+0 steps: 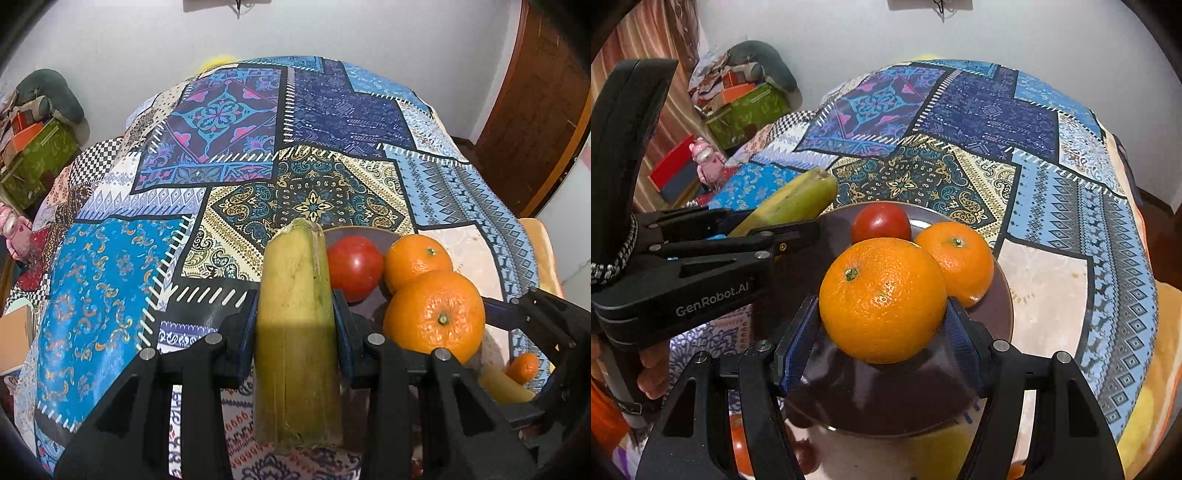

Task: Organize fruits
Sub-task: 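Place the orange on the plate while the left gripper lays the gourd on it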

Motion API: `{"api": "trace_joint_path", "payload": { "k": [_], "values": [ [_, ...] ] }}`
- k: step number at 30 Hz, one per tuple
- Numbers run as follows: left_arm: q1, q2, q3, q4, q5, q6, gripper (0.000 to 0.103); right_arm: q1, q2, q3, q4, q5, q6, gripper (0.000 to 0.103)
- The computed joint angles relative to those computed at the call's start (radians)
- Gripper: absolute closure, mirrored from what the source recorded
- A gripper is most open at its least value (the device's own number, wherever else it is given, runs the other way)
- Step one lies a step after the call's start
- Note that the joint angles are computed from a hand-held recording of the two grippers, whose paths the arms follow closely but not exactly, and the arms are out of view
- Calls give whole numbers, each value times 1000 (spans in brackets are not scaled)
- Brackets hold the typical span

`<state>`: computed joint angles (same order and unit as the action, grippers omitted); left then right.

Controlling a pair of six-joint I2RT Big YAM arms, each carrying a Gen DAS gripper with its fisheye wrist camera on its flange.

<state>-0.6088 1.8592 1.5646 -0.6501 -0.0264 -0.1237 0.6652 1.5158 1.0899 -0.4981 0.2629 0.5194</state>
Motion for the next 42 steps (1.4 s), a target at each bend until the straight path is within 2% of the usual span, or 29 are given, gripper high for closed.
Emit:
{"api": "trace_joint_path", "payload": {
  "k": [10,13,16,20,26,32,42],
  "values": [
    [5,54,59,-38,13,13,66,-5,37,35,-18,-24,-53,39],
    [-4,55,55,-31,-24,23,66,-6,52,49,-26,-29,-63,39],
    [-3,52,53,-26,-3,25,66,-10,58,54,-24,-38,-58,38],
    [-10,23,29,13,-22,49,66,-14,62,58,-28,-48,-56,38],
    [-1,-18,-1,15,3,25,66,-7,58,63,-58,-37,-44,37],
    [-3,-114,-86,45,9,26,66,27,-27,8,-33,39,-31,37],
    [-8,-308,-247,78,26,14,66,122,-188,-43,-92,247,-1,37]
  ]
}}
